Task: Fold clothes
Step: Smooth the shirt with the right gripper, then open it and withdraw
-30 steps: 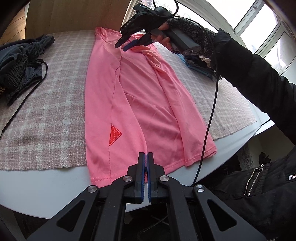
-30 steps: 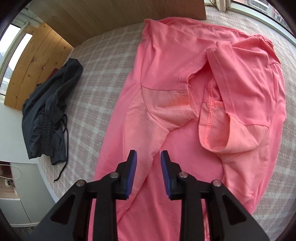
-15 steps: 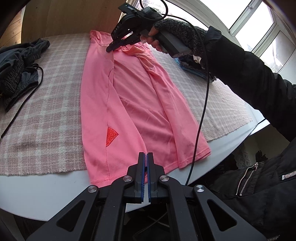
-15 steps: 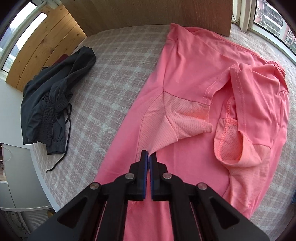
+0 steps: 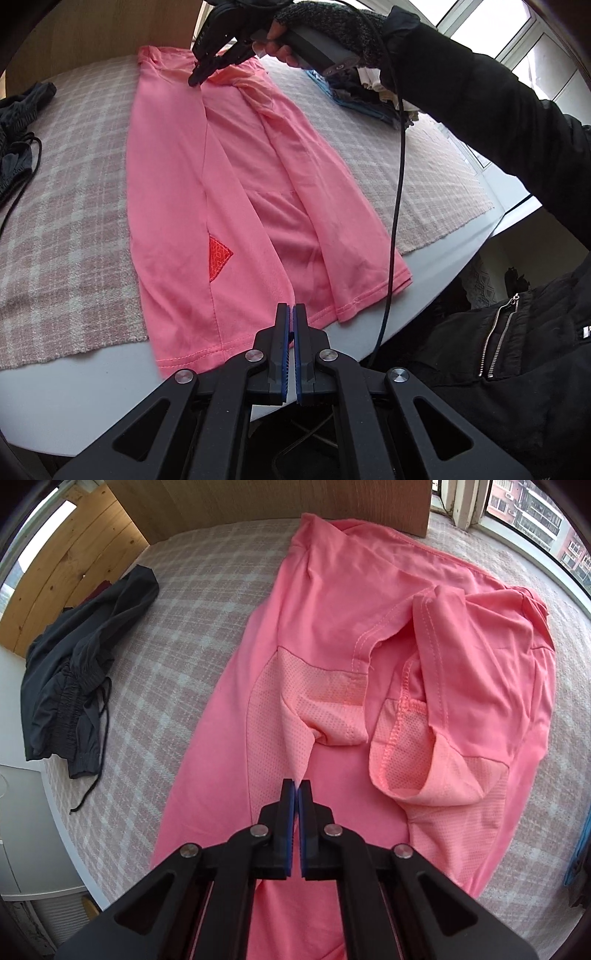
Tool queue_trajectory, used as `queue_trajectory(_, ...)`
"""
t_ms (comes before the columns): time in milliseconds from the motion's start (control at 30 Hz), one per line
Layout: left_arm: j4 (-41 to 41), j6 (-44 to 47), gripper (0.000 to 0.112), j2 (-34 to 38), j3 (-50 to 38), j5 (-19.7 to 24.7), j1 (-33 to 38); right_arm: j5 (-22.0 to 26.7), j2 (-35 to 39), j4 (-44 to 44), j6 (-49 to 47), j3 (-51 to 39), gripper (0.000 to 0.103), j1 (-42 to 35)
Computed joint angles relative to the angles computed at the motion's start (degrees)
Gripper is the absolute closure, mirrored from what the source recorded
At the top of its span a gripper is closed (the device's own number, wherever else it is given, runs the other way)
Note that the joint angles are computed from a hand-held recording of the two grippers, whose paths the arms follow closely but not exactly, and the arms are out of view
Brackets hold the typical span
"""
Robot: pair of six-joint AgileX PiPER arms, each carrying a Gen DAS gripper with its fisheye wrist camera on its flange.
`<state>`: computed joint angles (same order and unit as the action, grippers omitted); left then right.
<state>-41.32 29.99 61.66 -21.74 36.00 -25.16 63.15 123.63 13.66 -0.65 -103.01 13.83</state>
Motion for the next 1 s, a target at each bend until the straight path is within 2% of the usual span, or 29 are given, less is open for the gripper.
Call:
queue_trajectory(133, -2.85, 2.45, 0.111, 2.42, 0.47, 0.62, -0.35, -0.82, -0.94, -2.73, 1.34, 1.12, 0.101, 0.70)
queue_trajectory(200, -3.07, 2.66, 0.105, 0.62, 0.77, 3.28, 0.72, -0.32, -2.25, -4.40, 1.74, 1.59, 0.100, 1.12)
queue_trajectory(233, -2.11, 2.37, 0.102, -2.28, 0.96, 6.27, 2.87, -1.42, -4.57, -6.82, 2.37, 3.66, 0.099, 1.86)
queue_trajectory(300, 0.73, 1.77, 0.086, -7.58, 0.67, 12.51, 8.81, -3.44, -9.32, -11.84, 3.99, 7.83, 0.095, 3.50)
queue_trajectory(367, 4.06, 3.16, 0.084, -10.63, 0.72, 17.17, 17.87, -6.17, -15.60, -10.40, 2.13, 14.70, 0.092, 4.15)
queue_trajectory(400, 4.44, 5.64, 0.084, -9.57, 1.13, 17.94, 22.72, -7.26, -18.45, -7.46, -0.14, 18.17, 0.092, 4.28)
queue_trajectory(433, 4.90, 7.83, 0.084, -8.19, 1.45, 18.15, 27.04, -8.27, -20.77, -3.65, -2.69, 21.79, 0.091, 5.00)
queue_trajectory(500, 4.85, 11.53, 0.084, -4.50, 2.14, 15.38, 30.94, -10.36, -24.39, 0.74, -5.53, 28.80, 0.089, 8.13)
queue_trajectory(567, 3.07, 16.92, 0.084, -1.12, 2.46, 13.40, 33.07, -12.35, -26.03, 1.55, -5.08, 34.33, 0.087, 12.72)
queue_trajectory(700, -0.89, 24.38, 0.084, 4.63, 2.41, 13.03, 33.31, -15.91, -29.14, 2.04, -2.69, 42.34, 0.086, 17.26)
queue_trajectory(767, -0.69, 24.41, 0.084, 4.93, 2.35, 12.44, 31.01, -16.56, -29.61, 1.85, -2.40, 43.85, 0.083, 18.27)
queue_trajectory(1000, -2.28, 28.57, 0.086, 5.87, 2.58, 12.68, 31.83, -16.98, -31.02, 0.19, -0.41, 45.87, 0.081, 19.00)
